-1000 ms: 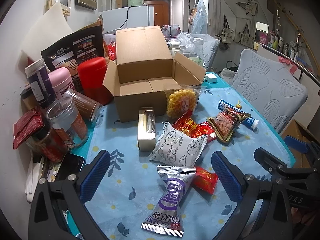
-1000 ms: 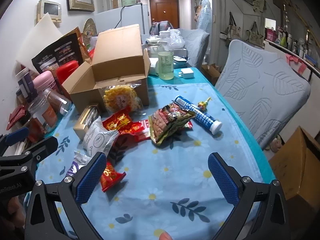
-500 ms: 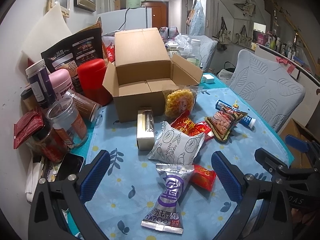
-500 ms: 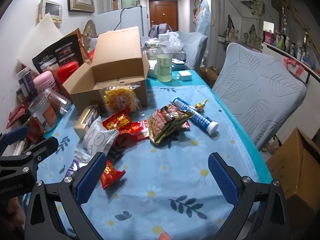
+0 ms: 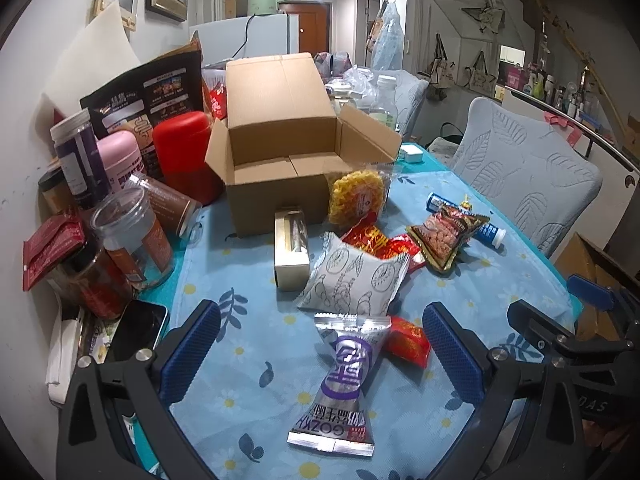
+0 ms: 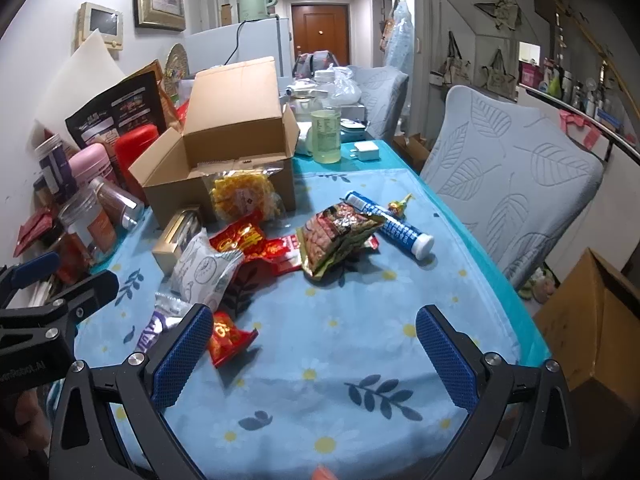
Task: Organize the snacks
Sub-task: 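Reach both grippers toward the snacks on the table, then grasp the silver-purple GOZY snack with left gripper while right grasps red candy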
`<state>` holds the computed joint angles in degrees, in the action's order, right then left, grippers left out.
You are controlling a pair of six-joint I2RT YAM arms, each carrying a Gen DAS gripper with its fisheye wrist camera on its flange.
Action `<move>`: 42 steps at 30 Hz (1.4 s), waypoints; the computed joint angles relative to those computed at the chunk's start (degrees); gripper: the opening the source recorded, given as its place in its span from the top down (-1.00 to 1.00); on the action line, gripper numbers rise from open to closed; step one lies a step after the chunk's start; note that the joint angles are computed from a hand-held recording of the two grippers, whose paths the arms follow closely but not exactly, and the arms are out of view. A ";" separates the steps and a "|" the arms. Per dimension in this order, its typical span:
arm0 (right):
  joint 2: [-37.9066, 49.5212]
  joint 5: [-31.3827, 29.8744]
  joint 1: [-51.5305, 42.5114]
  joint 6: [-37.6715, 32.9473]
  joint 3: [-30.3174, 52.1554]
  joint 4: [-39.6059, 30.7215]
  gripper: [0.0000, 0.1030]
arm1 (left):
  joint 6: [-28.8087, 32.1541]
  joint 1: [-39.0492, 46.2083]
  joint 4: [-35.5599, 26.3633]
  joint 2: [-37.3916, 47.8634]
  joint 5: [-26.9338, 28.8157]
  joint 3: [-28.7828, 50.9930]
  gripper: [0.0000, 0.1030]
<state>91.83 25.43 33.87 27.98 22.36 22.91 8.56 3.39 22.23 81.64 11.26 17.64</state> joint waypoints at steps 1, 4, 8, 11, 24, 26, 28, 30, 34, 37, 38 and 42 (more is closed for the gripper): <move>0.36 -0.49 0.05 0.28 -0.21 0.47 -1.00 | 0.30 0.30 0.19 0.56 0.14 -0.06 -1.00; 1.79 -1.19 0.44 1.02 -0.80 2.01 -1.00 | -0.17 1.14 1.79 1.95 1.59 -1.07 -1.00; 4.22 -3.01 0.42 2.06 -1.59 4.79 -1.00 | 0.69 2.87 2.27 3.74 3.49 -1.81 -1.00; 7.13 -5.12 0.11 2.57 -1.68 7.28 -1.00 | 1.65 4.12 4.00 5.96 4.22 -2.60 -1.00; 18.67 -12.04 -1.64 0.53 1.04 12.94 -1.00 | 1.56 5.72 13.62 23.73 6.99 -1.02 -0.80; 19.69 -12.83 -1.87 -0.14 1.91 12.52 -1.00 | 0.78 5.32 12.62 25.66 7.81 0.57 -0.78; 20.73 -13.77 -2.39 -1.21 2.86 12.13 -1.00 | -0.21 3.97 12.60 27.85 6.94 2.14 -0.72; 21.53 -14.53 -3.08 -2.43 3.84 11.62 -1.00 | -0.51 2.55 12.79 29.92 5.64 3.65 -0.44; 23.00 -15.21 -4.57 -4.97 7.03 8.18 -1.00 | -0.64 0.08 11.74 32.67 0.65 6.74 0.01; 24.19 -16.99 -5.75 -7.58 9.08 7.29 -1.00 | -0.34 1.30 10.06 33.17 1.34 8.70 0.12; 24.57 -18.59 -6.36 -8.46 9.94 6.71 -1.00 | -0.30 1.93 8.98 33.08 1.75 9.37 0.12; 25.83 -23.60 -7.58 -11.04 13.23 4.79 -1.00 | 0.71 3.89 6.36 33.82 2.64 11.31 0.12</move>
<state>117.65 1.83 26.29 16.93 35.59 27.70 9.27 7.28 28.59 115.47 13.90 28.95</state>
